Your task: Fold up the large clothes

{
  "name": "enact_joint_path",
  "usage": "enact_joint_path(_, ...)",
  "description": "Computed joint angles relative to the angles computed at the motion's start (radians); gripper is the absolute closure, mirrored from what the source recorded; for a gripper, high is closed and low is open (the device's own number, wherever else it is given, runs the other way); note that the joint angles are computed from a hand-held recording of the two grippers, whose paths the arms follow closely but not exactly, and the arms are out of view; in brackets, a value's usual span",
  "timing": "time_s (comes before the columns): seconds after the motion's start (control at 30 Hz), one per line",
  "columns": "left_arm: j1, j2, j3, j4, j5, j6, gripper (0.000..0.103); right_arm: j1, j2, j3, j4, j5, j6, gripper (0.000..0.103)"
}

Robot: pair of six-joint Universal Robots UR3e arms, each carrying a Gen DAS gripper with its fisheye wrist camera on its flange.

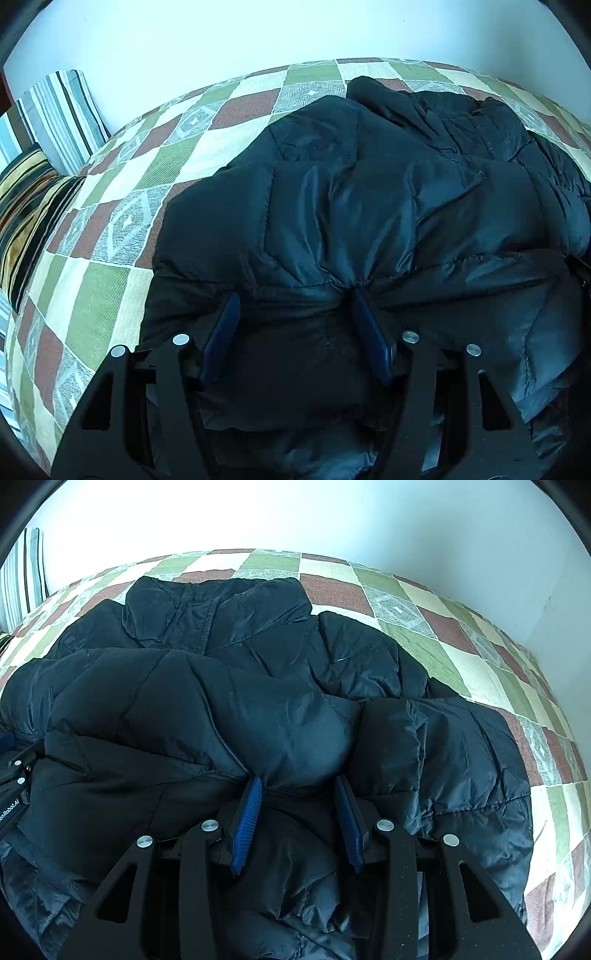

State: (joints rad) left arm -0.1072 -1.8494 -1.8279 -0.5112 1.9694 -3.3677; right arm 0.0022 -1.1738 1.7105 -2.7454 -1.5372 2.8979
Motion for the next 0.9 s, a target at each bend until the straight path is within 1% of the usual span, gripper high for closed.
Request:
enact_joint_path(0.1, -0.009, -0.013, -0.014, 0.039, 0.014, 0.002, 0.039, 0.005, 0.004, 0.024, -0.051, -0.007, 0.005, 0.062)
enact_joint_path(0.17, -0.017, -0.017, -0.017, 0.049, 0.024, -0.005, 0.039, 0.006, -0.001, 0.035, -0.059, -0.007, 0.01, 0.062)
enact_joint_path(0.2, -0.021, -0.024, -0.027, 0.075, 0.03, -0.003, 0.039, 0.005, -0.001, 0.041, -0.069, -0.006, 0.009, 0.062)
enact_joint_path(0.23, -0.026, -0.027, -0.024, 0.075, 0.037, -0.005, 0.039, 0.004, -0.003, 0.046, -0.072, -0.003, 0.01, 0.062)
enact_joint_path(0.27, -0.028, -0.026, -0.009, 0.05, 0.042, -0.005, 0.039, 0.004, -0.004, 0.057, -0.091, -0.004, 0.005, 0.062)
enact_joint_path(0.33, -0.041, -0.026, 0.016, 0.019, 0.063, -0.015, 0.04, 0.003, -0.025, 0.065, -0.083, 0.0, 0.006, 0.062)
enact_joint_path(0.4, -0.041, -0.006, 0.006, 0.024, 0.066, -0.008, 0.039, -0.005, -0.061, 0.092, -0.089, 0.011, 0.005, 0.06)
enact_joint_path(0.43, -0.039, 0.021, -0.004, 0.01, 0.065, -0.013, 0.038, -0.016, -0.102, 0.119, -0.083, 0.02, 0.002, 0.055)
enact_joint_path(0.47, -0.034, 0.052, -0.018, -0.008, 0.063, -0.009, 0.036, -0.032, -0.145, 0.144, -0.064, 0.036, -0.01, 0.047)
enact_joint_path(0.5, -0.031, 0.099, -0.04, -0.04, 0.061, -0.017, 0.035, -0.049, -0.183, 0.175, -0.063, 0.053, -0.017, 0.041)
enact_joint_path(0.53, -0.026, 0.138, -0.076, -0.035, 0.056, -0.017, 0.034, -0.072, -0.247, 0.228, -0.063, 0.066, -0.038, 0.03)
enact_joint_path(0.57, -0.019, 0.19, -0.119, -0.033, 0.049, -0.015, 0.033, -0.098, -0.316, 0.297, -0.093, 0.076, -0.054, 0.026)
enact_joint_path(0.6, -0.013, 0.246, -0.163, -0.04, 0.048, -0.016, 0.031, -0.127, -0.377, 0.351, -0.101, 0.093, -0.072, 0.025)
enact_joint_path(0.63, 0.0, 0.332, -0.214, -0.08, 0.042, -0.009, 0.029, -0.172, -0.454, 0.408, -0.086, 0.123, -0.098, 0.025)
enact_joint_path(0.67, 0.009, 0.396, -0.259, -0.094, 0.038, -0.007, 0.029, -0.219, -0.517, 0.447, -0.053, 0.158, -0.127, 0.025)
enact_joint_path(0.7, 0.03, 0.499, -0.317, -0.137, 0.005, -0.001, 0.029, -0.301, -0.621, 0.506, 0.015, 0.208, -0.167, 0.025)
enact_joint_path(0.73, 0.039, 0.604, -0.38, -0.184, 0.015, -0.005, 0.029, -0.379, -0.7, 0.544, 0.081, 0.273, -0.23, 0.025)
enact_joint_path(0.77, 0.066, 0.709, -0.427, -0.239, -0.022, 0.009, 0.029, -0.479, -0.805, 0.593, 0.168, 0.347, -0.301, 0.025)
enact_joint_path(0.8, 0.088, 0.814, -0.474, -0.289, -0.038, 0.019, 0.028, -0.584, -0.909, 0.63, 0.271, 0.395, -0.375, 0.025)
enact_joint_path(0.83, 0.077, 0.918, -0.507, -0.377, -0.01, -0.02, 0.028, -0.688, -1.014, 0.645, 0.413, 0.438, -0.453, 0.025)
enact_joint_path(0.87, 0.096, 1.023, -0.531, -0.458, -0.023, -0.02, 0.027, -0.793, -1.109, 0.663, 0.531, 0.488, -0.533, 0.025)
enact_joint_path(0.9, 0.102, 1.128, -0.543, -0.561, -0.022, -0.038, 0.026, -0.898, -1.203, 0.657, 0.687, 0.5, -0.605, 0.025)
